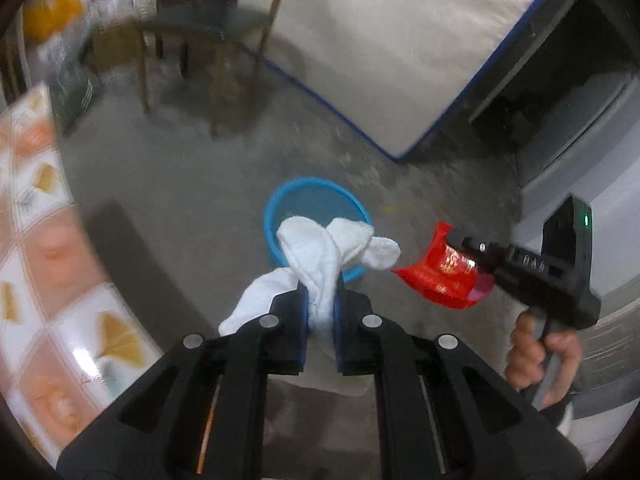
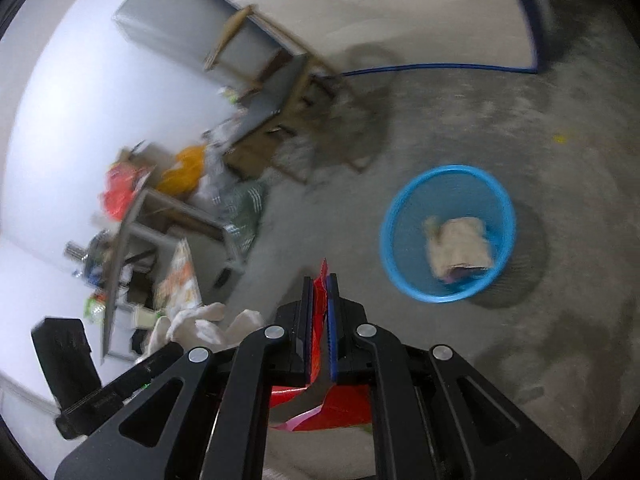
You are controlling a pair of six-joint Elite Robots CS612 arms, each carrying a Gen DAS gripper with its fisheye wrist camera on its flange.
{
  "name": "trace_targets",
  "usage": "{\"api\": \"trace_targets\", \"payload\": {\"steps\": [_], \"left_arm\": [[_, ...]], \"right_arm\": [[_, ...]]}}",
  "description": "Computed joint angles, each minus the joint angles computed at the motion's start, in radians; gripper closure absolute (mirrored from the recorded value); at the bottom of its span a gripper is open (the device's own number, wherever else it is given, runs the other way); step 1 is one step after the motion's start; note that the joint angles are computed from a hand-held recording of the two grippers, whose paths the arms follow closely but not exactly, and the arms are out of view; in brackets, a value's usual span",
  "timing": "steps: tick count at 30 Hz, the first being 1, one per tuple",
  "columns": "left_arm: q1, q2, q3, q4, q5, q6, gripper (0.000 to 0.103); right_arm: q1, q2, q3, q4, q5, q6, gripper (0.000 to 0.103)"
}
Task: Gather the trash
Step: 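Lift the cloth and red wrapper and carry them toward the wastebasket, then open both tools over the wastebasket to drop cloth and wrapper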
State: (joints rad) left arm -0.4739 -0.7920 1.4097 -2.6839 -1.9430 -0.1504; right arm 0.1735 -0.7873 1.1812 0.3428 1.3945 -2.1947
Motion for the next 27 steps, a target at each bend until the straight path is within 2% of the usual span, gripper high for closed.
{"api": "trace_targets", "payload": {"steps": [2,7,11,15,16,17,18,19,22,24,27], "left_arm": [[-0.004,0.051,-0.070,0.065,-0.042,-0.032,0.094],[-0.024,0.160,-0.217,0.178,-0.063,-0.066,0.094],[-0.040,0.244,-0.345,0.243,-0.062,-0.072,0.094],[-0.050,0.329,-0.488,0.296,-0.052,-0.089,0.093],[-0.051,0.352,-0.522,0.304,-0.060,-0.096,0.086],[-0.052,0.373,-0.553,0.310,-0.071,-0.103,0.078],[-0.053,0.386,-0.576,0.322,-0.070,-0.110,0.059],[-0.054,0.395,-0.591,0.326,-0.065,-0.123,0.050],[-0.052,0.398,-0.593,0.302,-0.072,-0.139,0.048],[-0.047,0.387,-0.577,0.280,-0.094,-0.131,0.046],[-0.042,0.356,-0.535,0.238,-0.088,-0.105,0.045]], "right_arm": [[-0.007,0.015,0.000,0.016,0.024,0.011,0.097],[-0.027,0.084,-0.054,0.082,0.049,0.042,0.097],[-0.038,0.159,-0.149,0.160,0.086,0.052,0.097],[-0.047,0.247,-0.289,0.248,0.139,0.051,0.095],[-0.049,0.282,-0.346,0.285,0.159,0.048,0.094],[-0.050,0.298,-0.372,0.305,0.166,0.046,0.084],[-0.053,0.326,-0.413,0.336,0.169,0.045,0.066],[-0.056,0.350,-0.446,0.361,0.171,0.057,0.061],[-0.055,0.372,-0.466,0.387,0.197,0.084,0.060],[-0.053,0.354,-0.428,0.359,0.202,0.098,0.060],[-0.047,0.314,-0.353,0.310,0.215,0.096,0.060]]}}
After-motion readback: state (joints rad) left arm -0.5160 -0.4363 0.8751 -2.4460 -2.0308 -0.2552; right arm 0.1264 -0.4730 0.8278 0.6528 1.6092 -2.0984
